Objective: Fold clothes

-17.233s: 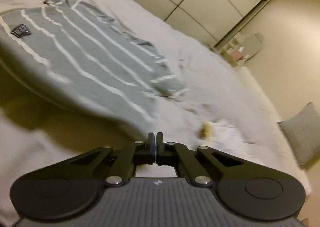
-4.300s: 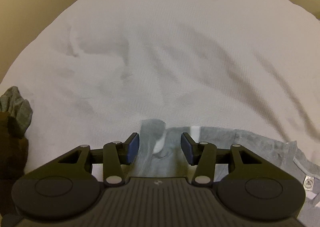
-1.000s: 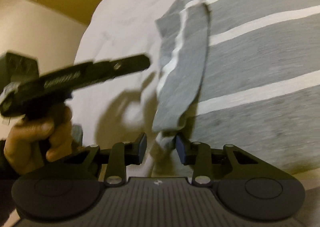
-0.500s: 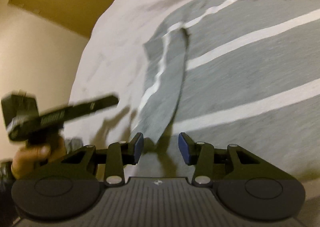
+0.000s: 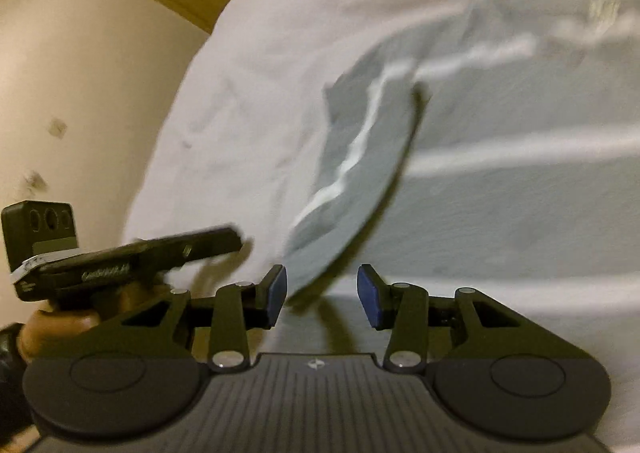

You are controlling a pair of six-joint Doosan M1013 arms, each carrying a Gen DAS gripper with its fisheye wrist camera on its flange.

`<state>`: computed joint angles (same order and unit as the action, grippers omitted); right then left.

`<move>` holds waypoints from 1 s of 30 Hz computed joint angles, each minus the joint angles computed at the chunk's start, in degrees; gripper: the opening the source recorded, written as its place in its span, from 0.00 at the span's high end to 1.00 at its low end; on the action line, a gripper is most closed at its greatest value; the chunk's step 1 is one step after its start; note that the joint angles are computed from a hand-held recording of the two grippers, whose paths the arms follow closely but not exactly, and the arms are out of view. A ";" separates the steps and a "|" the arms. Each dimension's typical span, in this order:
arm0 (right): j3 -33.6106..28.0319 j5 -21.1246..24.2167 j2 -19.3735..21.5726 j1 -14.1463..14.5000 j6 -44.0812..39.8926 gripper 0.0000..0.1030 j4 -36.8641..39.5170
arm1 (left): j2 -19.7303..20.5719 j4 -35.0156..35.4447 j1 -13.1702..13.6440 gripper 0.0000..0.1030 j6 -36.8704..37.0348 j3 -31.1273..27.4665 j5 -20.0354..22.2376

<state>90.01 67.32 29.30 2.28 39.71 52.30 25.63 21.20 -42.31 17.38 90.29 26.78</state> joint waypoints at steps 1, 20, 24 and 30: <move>-1.20 -0.71 0.36 -0.07 -0.35 0.57 -1.02 | 0.45 -0.14 -0.32 0.67 -0.29 -0.48 0.53; -28.05 11.75 13.38 9.35 -14.05 1.00 -21.32 | 2.35 21.53 -6.64 0.82 -32.70 -1.22 7.06; -29.81 11.82 14.09 10.01 -14.58 1.00 -20.69 | 1.62 28.55 -7.59 0.80 -40.26 -0.17 8.51; -31.24 12.10 14.91 10.47 -14.93 1.00 -19.68 | 2.02 29.58 -6.60 0.79 -41.89 -0.49 7.72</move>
<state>58.78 79.42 44.20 12.75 24.78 32.62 27.65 50.79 -48.92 -24.51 89.79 34.49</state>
